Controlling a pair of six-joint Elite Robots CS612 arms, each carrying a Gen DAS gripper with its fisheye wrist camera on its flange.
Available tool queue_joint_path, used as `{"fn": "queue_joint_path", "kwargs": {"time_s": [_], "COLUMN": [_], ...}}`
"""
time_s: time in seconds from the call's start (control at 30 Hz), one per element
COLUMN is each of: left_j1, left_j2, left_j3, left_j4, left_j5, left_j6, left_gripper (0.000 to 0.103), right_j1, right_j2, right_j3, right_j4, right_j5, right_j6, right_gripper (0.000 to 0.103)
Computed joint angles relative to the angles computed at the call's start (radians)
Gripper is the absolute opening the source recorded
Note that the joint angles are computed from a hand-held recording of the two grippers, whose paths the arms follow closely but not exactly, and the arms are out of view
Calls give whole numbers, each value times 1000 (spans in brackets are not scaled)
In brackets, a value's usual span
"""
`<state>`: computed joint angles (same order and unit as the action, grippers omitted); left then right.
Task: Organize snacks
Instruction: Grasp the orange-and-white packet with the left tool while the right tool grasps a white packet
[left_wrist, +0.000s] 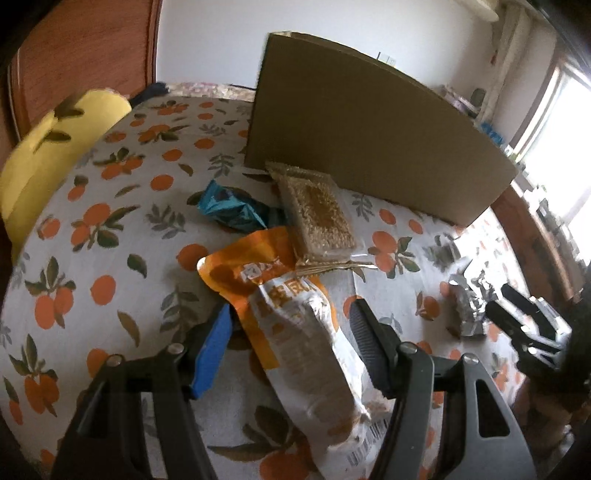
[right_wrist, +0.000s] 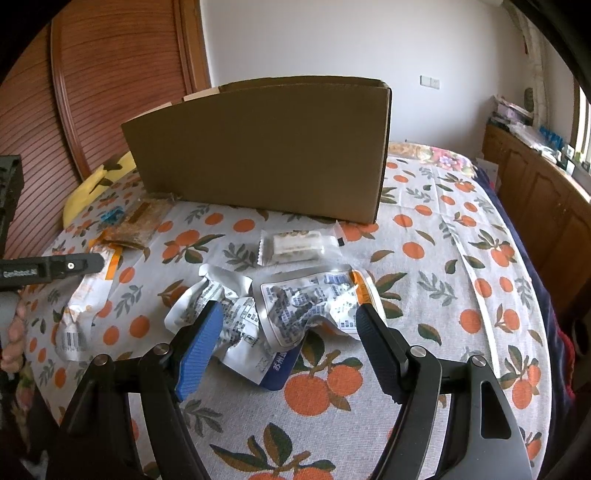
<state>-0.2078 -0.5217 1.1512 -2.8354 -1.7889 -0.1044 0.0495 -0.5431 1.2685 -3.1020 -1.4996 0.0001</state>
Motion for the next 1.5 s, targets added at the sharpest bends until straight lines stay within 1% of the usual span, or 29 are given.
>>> {"fn": "queue_joint_path", "kwargs": {"time_s": [0.03,0.13,0.27,0.3,0.37,0.43,0.53,0.7,0.83,0.93,1.07,1.13,1.2,1.23,1.37,1.47,1.5], "left_j1": [-4,-23,-39,-37,-31,-22,-12,-2,5,12,16,16,15,16,16,15,14], "left_j2": [0,-3,-4,-3,-3,-5,-9,-25,-41,-47,-52,-53,-52,-51,-51,-50,-49], "left_j3": [1,10,20,22,24,23,31,68,106,125,140,143,146,145,145,144,142], "left_j4": [-2,-6,-18,-30,-41,-34,-37,-54,-81,-101,-136,-143,-152,-154,-158,-158,-155], "left_j5": [17,100,171,164,145,107,61,3,-41,-75,-91,-96,-92,-96,-98,-89,-84], "left_j6": [14,81,148,154,137,133,150,173,179,176,171,172,176,174,179,174,174], "left_gripper": [65,65,65,64,58,52,48,47,46,45,41,41,41,41,40,41,41], "right_j1": [0,0,0,0,0,0,-1,-2,-9,-21,-28,-33,-37,-39,-40,-37,-38], "right_j2": [0,0,-1,0,0,0,0,0,-6,-16,-24,-26,-32,-34,-35,-31,-28], "right_j3": [0,0,0,0,-1,-1,-2,-3,5,20,17,12,16,15,10,-3,-9], "right_j4": [2,3,3,3,4,5,11,15,7,8,52,86,110,123,168,187,191], "right_j5": [2,2,3,3,3,3,5,10,15,45,36,51,84,104,144,138,140], "right_j6": [-1,-1,-1,0,0,-2,-2,6,43,81,98,122,158,166,200,223,233], "right_gripper": [76,76,76,76,76,76,76,76,76,76,76,76,76,76,74,74,73]}}
